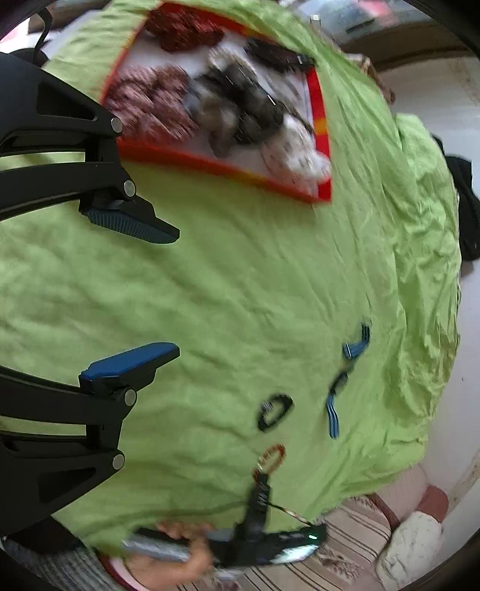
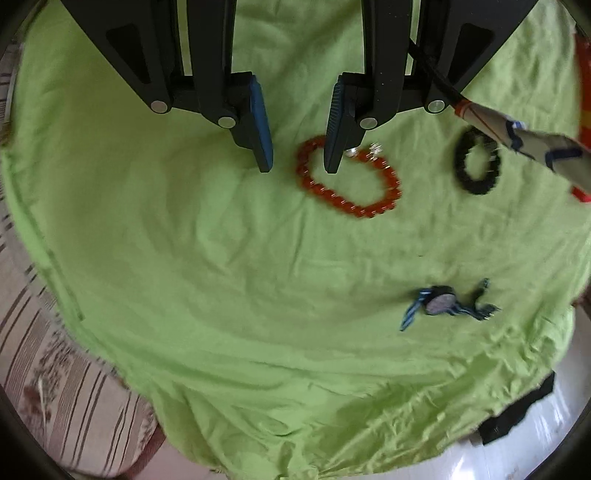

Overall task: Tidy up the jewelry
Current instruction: 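Grasp the black beaded bracelet with the left gripper while the right grasps the red bead bracelet, then carry the black and red bracelets over the tray with both grippers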

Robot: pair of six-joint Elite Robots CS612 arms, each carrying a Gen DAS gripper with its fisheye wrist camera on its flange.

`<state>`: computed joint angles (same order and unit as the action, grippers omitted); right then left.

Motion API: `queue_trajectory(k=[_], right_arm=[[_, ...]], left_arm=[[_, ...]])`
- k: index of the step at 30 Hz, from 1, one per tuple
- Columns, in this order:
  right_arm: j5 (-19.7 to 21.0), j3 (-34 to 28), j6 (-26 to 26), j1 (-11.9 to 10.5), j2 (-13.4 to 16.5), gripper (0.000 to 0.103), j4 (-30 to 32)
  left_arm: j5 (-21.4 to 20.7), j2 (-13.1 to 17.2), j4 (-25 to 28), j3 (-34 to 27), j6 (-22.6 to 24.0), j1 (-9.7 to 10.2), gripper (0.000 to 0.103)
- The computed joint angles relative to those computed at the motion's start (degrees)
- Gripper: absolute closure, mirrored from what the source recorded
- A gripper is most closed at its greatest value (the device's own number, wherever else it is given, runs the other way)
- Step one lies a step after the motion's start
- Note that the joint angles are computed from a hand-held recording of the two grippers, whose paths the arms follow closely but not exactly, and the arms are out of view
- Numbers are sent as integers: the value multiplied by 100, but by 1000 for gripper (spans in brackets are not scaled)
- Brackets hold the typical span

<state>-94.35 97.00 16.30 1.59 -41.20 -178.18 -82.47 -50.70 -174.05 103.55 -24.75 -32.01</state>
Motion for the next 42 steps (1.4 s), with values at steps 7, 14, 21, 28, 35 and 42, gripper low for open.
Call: queue_trajectory(k=[7,14,21,28,35,42], right_arm=[[592,-43,145,-113,152,72,-319],[878,-1,213,-174,262,71,-770],[1034,-4,253,-214,386,71,-1173],[1095,54,131,-214,313,94,-1198],[1547,505,443,-317,-18,94,-1587],[1793,1096,580,-278,-427,94,-2163]], left_arm=[[-981,599,276,-1166,230,100,48],[-1892,1407,1074,-2438,143,194,71],[-1883,1799,1345,-2968,364,117,71],[-1455,1613,1484,-2782,515,-29,98],[-1553,987,540,-1822,339,-19,98],[-1455,334,-370,-841,191,-21,97]])
